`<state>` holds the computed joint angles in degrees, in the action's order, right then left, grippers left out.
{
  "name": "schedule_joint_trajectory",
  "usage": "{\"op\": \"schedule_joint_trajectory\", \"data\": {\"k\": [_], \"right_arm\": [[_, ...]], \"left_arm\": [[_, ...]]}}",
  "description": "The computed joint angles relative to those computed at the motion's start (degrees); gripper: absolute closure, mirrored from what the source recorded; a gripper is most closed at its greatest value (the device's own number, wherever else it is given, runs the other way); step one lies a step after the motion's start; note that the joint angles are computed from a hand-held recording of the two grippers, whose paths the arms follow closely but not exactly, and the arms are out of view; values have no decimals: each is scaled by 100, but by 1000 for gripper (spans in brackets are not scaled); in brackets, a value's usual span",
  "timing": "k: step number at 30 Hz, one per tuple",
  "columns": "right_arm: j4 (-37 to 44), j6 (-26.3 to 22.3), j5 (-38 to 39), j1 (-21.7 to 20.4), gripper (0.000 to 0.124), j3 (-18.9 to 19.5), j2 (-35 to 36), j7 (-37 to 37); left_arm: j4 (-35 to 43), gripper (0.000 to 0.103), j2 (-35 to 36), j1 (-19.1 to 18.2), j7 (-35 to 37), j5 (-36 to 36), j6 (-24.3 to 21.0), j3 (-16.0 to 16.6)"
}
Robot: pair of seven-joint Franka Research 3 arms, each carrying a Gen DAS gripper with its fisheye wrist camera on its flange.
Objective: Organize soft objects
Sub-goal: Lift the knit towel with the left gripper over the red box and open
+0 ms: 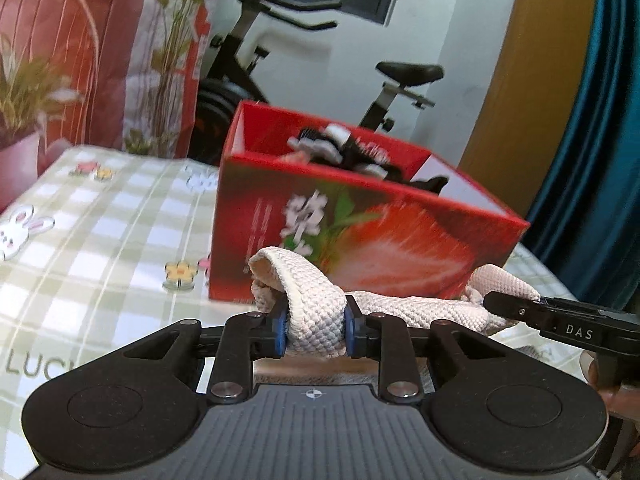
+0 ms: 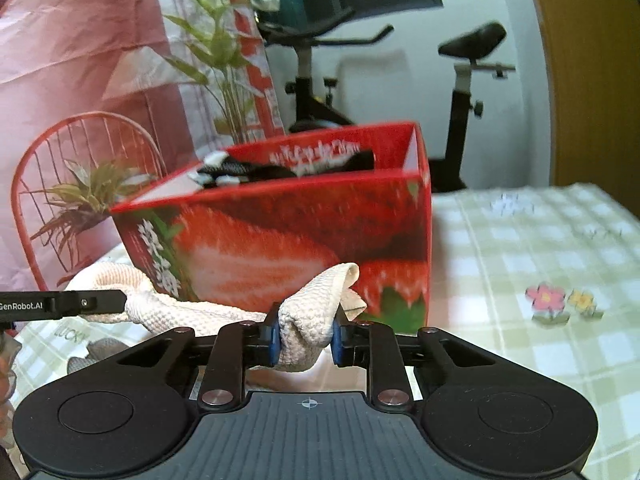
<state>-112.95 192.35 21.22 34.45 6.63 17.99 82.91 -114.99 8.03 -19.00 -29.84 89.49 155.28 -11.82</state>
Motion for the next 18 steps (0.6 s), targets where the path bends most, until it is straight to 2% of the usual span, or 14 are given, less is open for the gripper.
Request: {"op": "schedule_joint_trajectory", "data": {"k": [9,13,18], "right_arm": [[136,-90,123,679,103,-721,-196,-323],[239,-115,105,722,103,-778,-244,-424],[388,-171,-2,530,103,-627,-288,-507]], "left_arm": [[54,75,-182,-25,133,227,-126,-60],[136,75,-233,23,228,310,-94,-64],[250,75,-257,71,387,343,-52,-71]]}}
